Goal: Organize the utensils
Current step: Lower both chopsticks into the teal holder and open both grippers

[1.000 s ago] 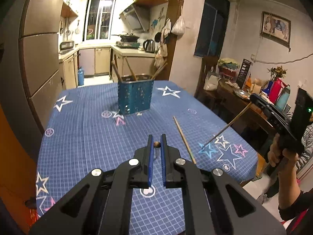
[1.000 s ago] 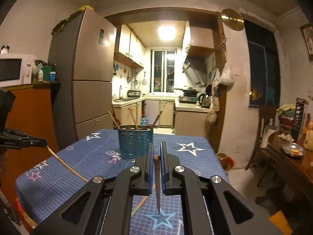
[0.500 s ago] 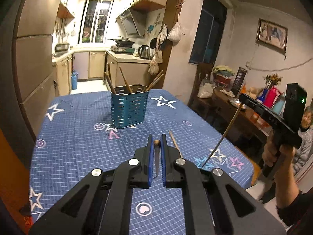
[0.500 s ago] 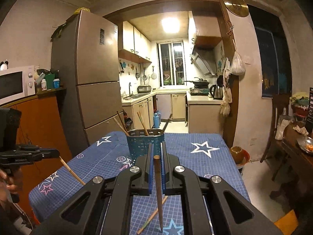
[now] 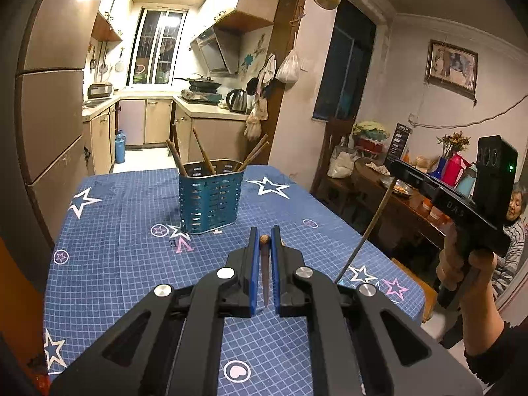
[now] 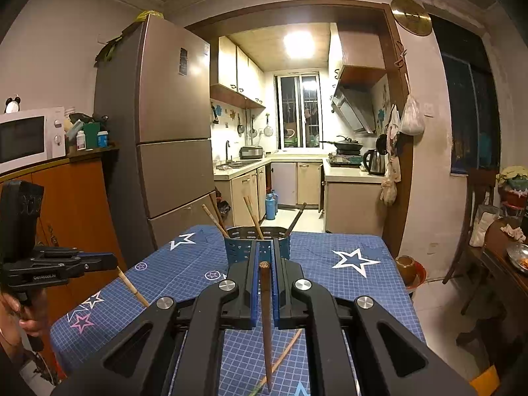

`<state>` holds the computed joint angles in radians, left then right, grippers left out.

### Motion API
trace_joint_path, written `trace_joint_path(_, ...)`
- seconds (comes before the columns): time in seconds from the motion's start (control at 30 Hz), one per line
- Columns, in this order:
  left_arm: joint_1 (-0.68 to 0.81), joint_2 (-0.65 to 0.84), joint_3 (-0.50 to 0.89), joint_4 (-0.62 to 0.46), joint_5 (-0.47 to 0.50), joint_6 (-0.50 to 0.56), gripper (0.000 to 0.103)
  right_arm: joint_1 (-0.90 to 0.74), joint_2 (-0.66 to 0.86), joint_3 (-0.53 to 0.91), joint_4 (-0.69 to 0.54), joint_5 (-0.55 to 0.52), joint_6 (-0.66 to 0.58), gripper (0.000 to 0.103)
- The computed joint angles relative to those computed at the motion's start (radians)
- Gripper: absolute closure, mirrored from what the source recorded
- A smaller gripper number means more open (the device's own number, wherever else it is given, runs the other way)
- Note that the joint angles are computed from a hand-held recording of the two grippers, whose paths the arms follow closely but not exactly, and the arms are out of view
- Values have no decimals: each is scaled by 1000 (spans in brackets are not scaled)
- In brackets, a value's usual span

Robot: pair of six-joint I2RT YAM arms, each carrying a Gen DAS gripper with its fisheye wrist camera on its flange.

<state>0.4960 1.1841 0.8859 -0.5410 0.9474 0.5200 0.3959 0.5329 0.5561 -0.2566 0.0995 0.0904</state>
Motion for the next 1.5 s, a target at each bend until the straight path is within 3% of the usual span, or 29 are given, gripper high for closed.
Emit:
trace_joint_path(0.2, -15, 11, 41, 16, -13, -45, 98, 31, 28, 27, 11, 27, -18, 95)
trace_joint_path(0.33, -47, 31, 149, 22, -32, -102, 98, 13, 112, 111, 30, 2, -38, 95)
trace_joint_path(0.43, -85, 57, 242, 26, -60, -149, 98, -12, 216, 216, 44, -26, -50, 95)
trace_joint_path(0.63, -196, 146, 462, 62, -209, -237, 98, -87, 460, 497, 49, -96, -31, 95)
trace_joint_path(0.77, -262, 245, 624, 52, -320, -261, 98, -118, 627, 691, 59, -133, -1, 95)
trace_joint_path(1.1, -364, 615, 1008, -35, -516, -280, 98, -144, 1116, 1104, 94, -93, 18, 95)
trace_joint_path(1.23, -387, 753, 1130, -73, -573, -278, 98, -153, 1263, 1188, 120, -83, 31, 95)
trace_joint_path(1.5, -400, 891, 1182, -78, -628, -282, 98, -171, 1464, 1282, 126, -133, 71, 95)
